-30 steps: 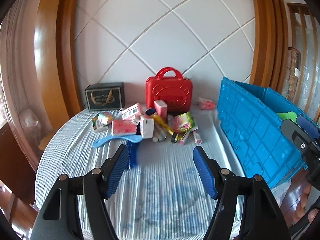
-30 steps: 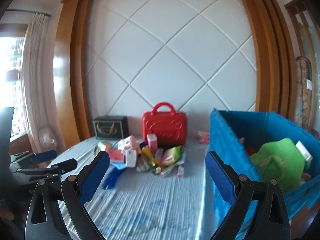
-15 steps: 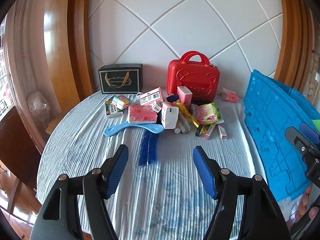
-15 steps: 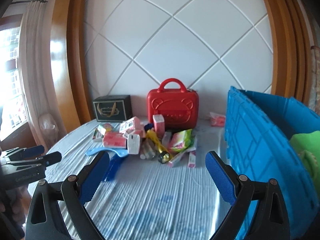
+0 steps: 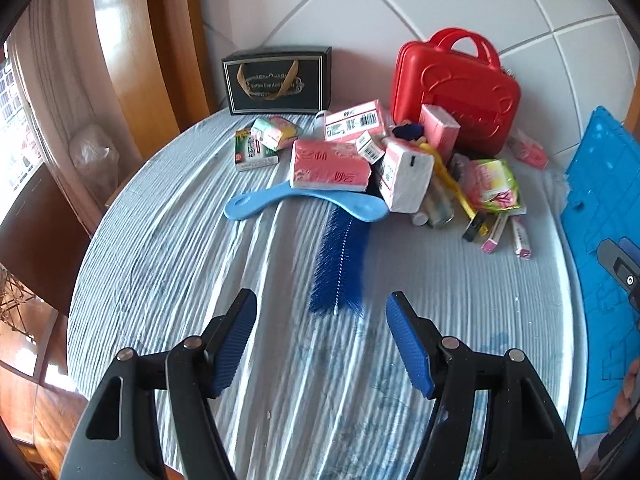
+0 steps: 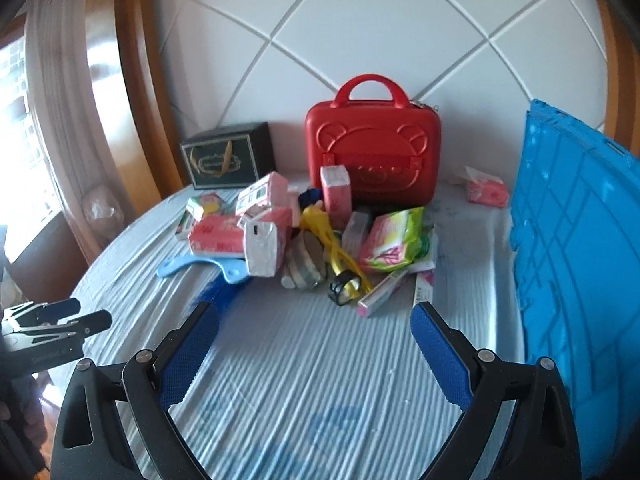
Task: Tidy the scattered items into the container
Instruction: 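Withdraw both grippers from the blue box back toward the pile, then grasp the black tape roll with the left gripper while the right grasps the ointment tube box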
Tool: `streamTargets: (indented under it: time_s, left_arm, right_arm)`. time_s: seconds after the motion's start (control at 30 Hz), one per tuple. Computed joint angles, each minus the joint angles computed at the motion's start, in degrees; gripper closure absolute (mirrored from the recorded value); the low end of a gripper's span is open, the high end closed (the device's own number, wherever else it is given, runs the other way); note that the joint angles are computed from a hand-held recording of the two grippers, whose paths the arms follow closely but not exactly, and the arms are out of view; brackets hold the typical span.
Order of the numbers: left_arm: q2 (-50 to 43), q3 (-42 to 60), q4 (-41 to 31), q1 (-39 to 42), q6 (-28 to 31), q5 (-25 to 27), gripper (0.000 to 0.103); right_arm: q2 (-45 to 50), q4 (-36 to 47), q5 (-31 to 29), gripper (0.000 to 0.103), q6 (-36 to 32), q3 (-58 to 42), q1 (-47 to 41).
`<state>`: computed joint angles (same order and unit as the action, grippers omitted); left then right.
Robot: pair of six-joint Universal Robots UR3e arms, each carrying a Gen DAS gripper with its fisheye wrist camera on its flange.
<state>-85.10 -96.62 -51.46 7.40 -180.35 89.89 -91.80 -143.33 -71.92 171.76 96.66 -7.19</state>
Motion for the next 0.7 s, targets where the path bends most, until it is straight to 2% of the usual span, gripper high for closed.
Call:
streamTargets:
  time_s: [0.3,0.4,0.57,0.7]
  left_arm:
    - [-9.2,4.8,2.1,6.9,6.8,-4.3,0.037]
    - [-13.1,6.5,2.7,8.5,7.7,-5.1,0.037]
    - [-21.6,12.1,1.7,7.2,8.4,-5.5,0.037]
    - [-28.8,19.7,-0.4,2.9,8.8,-7.0,0.037]
  right_arm:
    - [11.2,-0.1,-6.8,0.005,5.4,-9.1,4.7]
    - [15.0,0.8,-7.7,0.011,7.3,-11.7,5.3]
    - [19.7,3.2,-10.8,0.011,8.6,-14.5,5.6]
    - [22.3,4.5,-12.7,0.011,8.8,-16.1,4.3]
